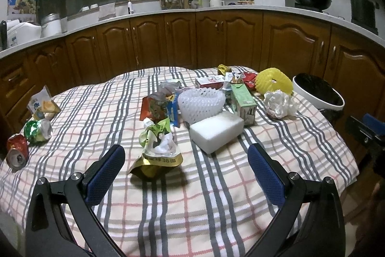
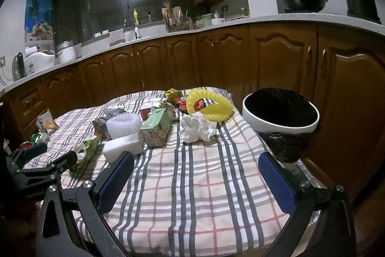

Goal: Collect trash

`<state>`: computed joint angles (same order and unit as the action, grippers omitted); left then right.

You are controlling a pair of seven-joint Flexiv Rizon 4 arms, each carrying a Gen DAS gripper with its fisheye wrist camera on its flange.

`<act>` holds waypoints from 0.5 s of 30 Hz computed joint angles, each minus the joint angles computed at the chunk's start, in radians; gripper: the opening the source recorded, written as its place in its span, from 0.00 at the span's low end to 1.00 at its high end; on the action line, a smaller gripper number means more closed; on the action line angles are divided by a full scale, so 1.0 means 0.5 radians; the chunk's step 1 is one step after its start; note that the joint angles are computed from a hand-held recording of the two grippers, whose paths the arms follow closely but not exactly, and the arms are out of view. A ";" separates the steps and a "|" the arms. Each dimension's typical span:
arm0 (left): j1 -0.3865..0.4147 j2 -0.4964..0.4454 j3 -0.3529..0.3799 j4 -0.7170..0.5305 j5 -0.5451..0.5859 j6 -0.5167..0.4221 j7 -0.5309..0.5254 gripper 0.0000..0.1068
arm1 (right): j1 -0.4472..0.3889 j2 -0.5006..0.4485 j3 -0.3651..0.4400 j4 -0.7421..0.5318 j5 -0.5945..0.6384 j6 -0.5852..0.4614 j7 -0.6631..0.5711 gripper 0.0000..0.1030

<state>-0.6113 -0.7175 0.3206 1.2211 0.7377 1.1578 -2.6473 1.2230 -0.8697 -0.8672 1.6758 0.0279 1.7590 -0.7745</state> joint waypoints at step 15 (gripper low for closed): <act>0.191 -0.076 -0.158 -0.070 -0.316 0.074 0.328 0.96 | -0.407 0.121 0.492 -0.184 -0.167 -0.026 -0.062 0.92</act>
<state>-0.5156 -0.7555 0.2418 1.1860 0.5797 1.1947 -2.4835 1.0196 -0.8093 -0.6212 1.5840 -0.0556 1.7462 -0.8053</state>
